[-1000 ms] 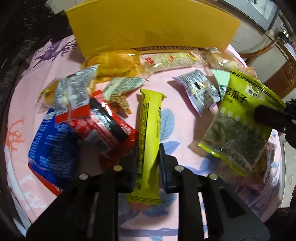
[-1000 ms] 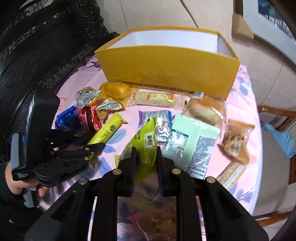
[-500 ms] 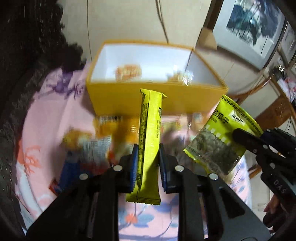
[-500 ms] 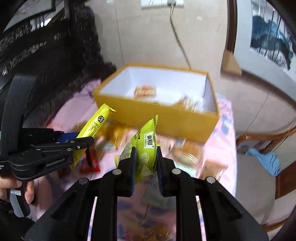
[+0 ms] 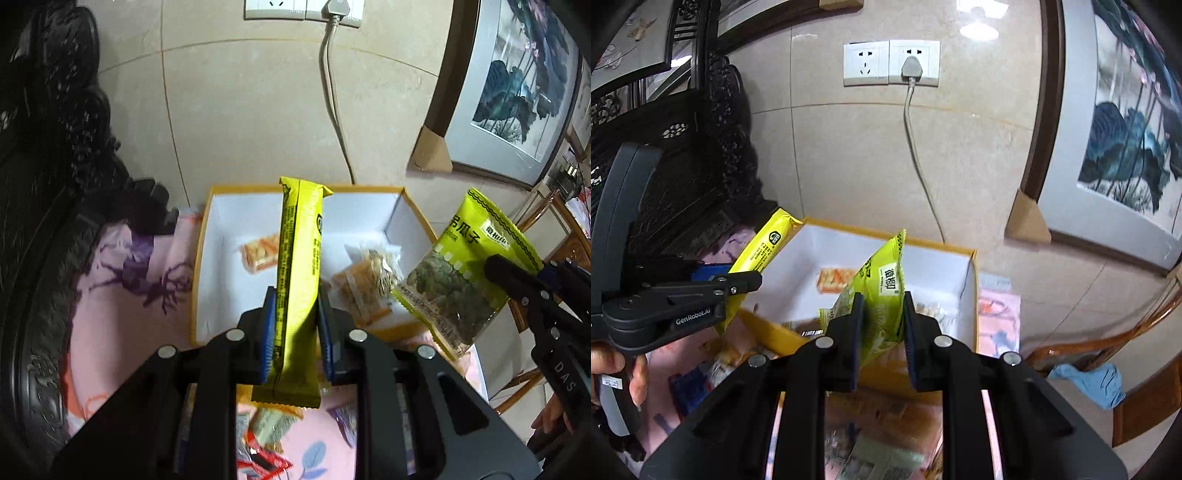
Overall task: Organize snacks
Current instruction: 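Carry the yellow bar and green bag over the box and open both tools, then grasp the clear cookie pack with the right tool while the left tool grasps the blue snack bag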
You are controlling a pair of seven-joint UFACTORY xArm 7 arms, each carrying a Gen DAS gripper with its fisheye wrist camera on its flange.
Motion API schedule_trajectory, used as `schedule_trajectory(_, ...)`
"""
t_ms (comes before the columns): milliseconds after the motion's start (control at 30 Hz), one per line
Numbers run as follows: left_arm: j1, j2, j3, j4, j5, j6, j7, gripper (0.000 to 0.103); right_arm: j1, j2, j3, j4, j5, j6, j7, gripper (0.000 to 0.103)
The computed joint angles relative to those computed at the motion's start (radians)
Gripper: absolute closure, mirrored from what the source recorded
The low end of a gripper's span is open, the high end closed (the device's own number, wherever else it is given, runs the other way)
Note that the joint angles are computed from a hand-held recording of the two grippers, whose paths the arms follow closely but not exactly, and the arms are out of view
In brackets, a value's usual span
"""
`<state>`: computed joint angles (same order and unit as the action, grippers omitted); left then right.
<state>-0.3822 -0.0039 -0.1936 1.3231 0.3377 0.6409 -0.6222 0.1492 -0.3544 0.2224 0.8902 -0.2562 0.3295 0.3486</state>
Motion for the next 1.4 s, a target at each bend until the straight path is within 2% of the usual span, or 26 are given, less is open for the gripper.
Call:
schedule_trajectory(100,-0.002,0.066,0.007,0.097,0.030,0.039,0.001,0.080,-0.039,0.057,0.025,0.065,-0.056,-0.002,0.035,0.082)
schedule_trajectory(167,-0.010,0.128,0.019,0.191,0.026,0.103,0.009,0.037,-0.060,0.115,0.038,0.132,-0.109,0.024,0.066,0.081)
schedule_trajectory(200,-0.021,0.141,0.034,0.217,0.068,0.116,-0.026,0.008,-0.068,0.146,0.044,0.173,-0.146,0.058,0.090,0.074)
schedule_trajectory(233,-0.028,0.134,0.047,0.208,0.102,0.103,-0.055,0.007,-0.070,0.162,0.048,0.196,-0.185,0.082,0.120,0.062)
schedule_trajectory(300,-0.022,0.114,0.058,0.192,0.112,0.076,-0.066,0.007,-0.065,0.176,0.035,0.217,-0.234,0.105,0.161,0.049)
schedule_trajectory(333,-0.017,0.101,0.059,0.178,0.103,0.076,-0.059,0.007,-0.056,0.170,0.021,0.211,-0.238,0.105,0.169,0.047)
schedule_trajectory(400,-0.005,0.063,0.059,0.125,0.088,0.067,-0.051,0.007,-0.026,0.142,-0.019,0.177,-0.180,0.103,0.131,0.047)
schedule_trajectory(500,0.019,-0.027,0.047,-0.005,0.040,0.039,-0.035,0.007,0.050,0.074,-0.094,0.105,0.029,0.145,-0.024,0.047)
schedule_trajectory(533,0.027,-0.061,0.041,-0.055,0.028,0.024,-0.033,0.007,0.081,0.023,-0.122,0.049,0.110,0.163,-0.087,0.047)
schedule_trajectory(667,0.054,-0.236,0.007,-0.310,-0.020,-0.024,-0.030,0.007,0.133,-0.179,-0.150,-0.170,0.269,0.271,-0.188,0.046)
schedule_trajectory(767,0.051,-0.396,-0.014,-0.526,-0.106,-0.044,-0.033,0.007,0.149,-0.362,-0.142,-0.340,0.354,0.413,-0.170,0.046)
schedule_trajectory(833,0.038,-0.481,-0.017,-0.624,-0.172,-0.042,-0.026,0.007,0.162,-0.465,-0.139,-0.421,0.404,0.497,-0.140,0.046)
schedule_trajectory(900,0.018,-0.571,-0.018,-0.716,-0.236,-0.017,-0.019,0.007,0.179,-0.581,-0.136,-0.502,0.458,0.584,-0.093,0.046)
schedule_trajectory(1000,-0.002,-0.656,-0.022,-0.788,-0.292,0.038,0.005,0.007,0.209,-0.689,-0.119,-0.580,0.522,0.653,-0.027,0.046)
schedule_trajectory(1167,0.002,-0.727,-0.037,-0.824,-0.323,0.079,0.023,0.007,0.261,-0.695,-0.094,-0.624,0.569,0.633,0.015,0.046)
schedule_trajectory(1300,0.009,-0.742,-0.043,-0.818,-0.324,0.082,0.044,0.007,0.273,-0.638,-0.098,-0.632,0.583,0.550,0.029,0.046)
schedule_trajectory(1400,0.015,-0.762,-0.047,-0.822,-0.325,0.098,0.052,0.007,0.262,-0.543,-0.094,-0.608,0.585,0.447,0.057,0.046)
